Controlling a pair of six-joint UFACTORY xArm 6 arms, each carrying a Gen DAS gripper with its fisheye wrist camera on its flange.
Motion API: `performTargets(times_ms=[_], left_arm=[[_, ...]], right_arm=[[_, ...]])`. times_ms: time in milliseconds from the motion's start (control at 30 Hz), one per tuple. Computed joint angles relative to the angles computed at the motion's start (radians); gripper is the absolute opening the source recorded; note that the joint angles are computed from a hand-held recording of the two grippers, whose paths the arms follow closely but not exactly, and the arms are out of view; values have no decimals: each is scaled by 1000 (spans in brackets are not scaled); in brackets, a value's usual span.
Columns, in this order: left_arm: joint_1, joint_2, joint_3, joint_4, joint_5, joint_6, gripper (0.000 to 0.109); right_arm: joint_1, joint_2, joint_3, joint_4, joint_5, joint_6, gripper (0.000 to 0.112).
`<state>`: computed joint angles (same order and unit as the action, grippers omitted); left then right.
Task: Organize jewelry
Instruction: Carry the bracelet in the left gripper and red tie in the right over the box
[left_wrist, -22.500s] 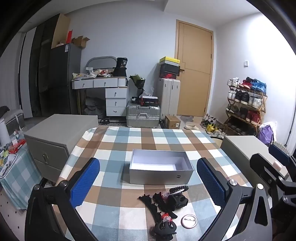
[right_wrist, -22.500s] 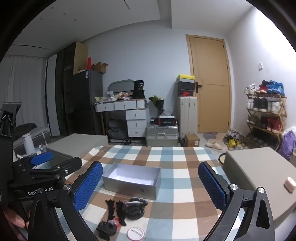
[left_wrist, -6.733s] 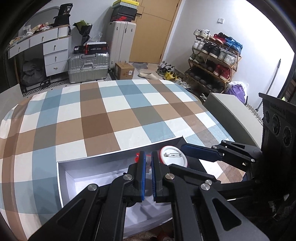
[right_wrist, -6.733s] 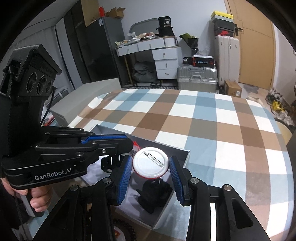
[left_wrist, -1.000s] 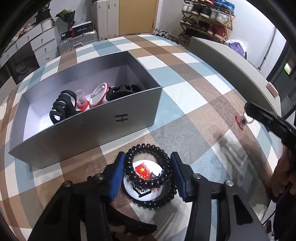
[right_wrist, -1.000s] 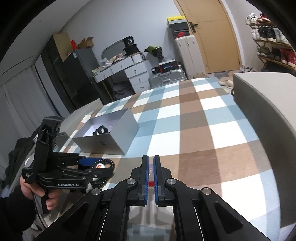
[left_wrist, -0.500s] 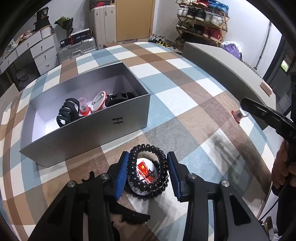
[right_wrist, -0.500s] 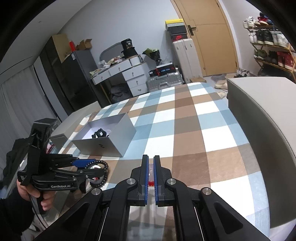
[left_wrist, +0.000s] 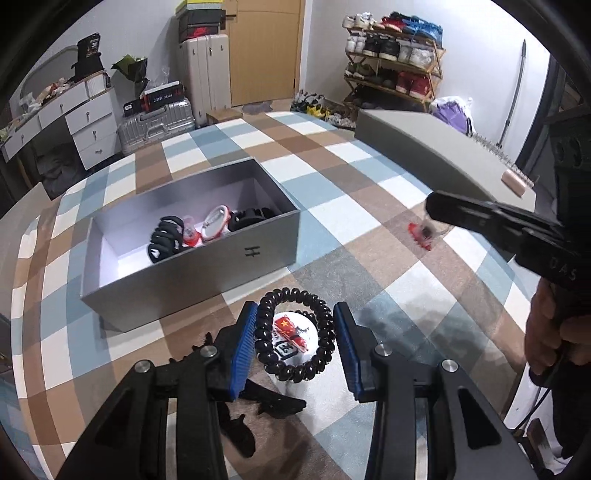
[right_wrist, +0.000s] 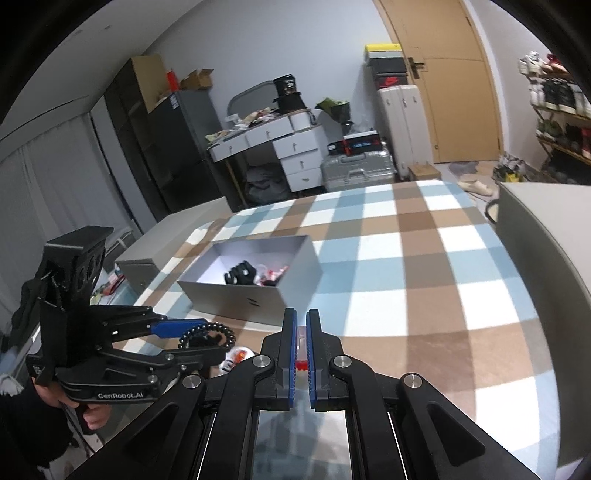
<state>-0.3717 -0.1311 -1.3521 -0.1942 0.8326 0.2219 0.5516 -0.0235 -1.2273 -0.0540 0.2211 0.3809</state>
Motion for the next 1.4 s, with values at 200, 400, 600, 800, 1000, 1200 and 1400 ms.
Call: performTargets(times_ms=[200,400,600,800,1000,1200,1400], left_arm=[[38,-16,-4,-38,-45,12,35],[81,42,-78,-45,-43,10,36],[115,126,-175,-61,-33,13,36],[135,206,-250,-81,-13,6,36],[139,255,-300,-96,21,23,36],[140,293,-344,-110,55,32,35],[144,311,-371,-136,89,45,36]], right_arm=[[23,92,-134,48,34,-77,4],[41,223,-325,176,72,-230,4],[43,356,-521,245,131,-314,4],[32,481,-693,255,195,-314,4],[20,565,-805,213,262,-280,4],[11,629,-892,185,323,-254,4],[8,683,-971,176,365,-231,4]])
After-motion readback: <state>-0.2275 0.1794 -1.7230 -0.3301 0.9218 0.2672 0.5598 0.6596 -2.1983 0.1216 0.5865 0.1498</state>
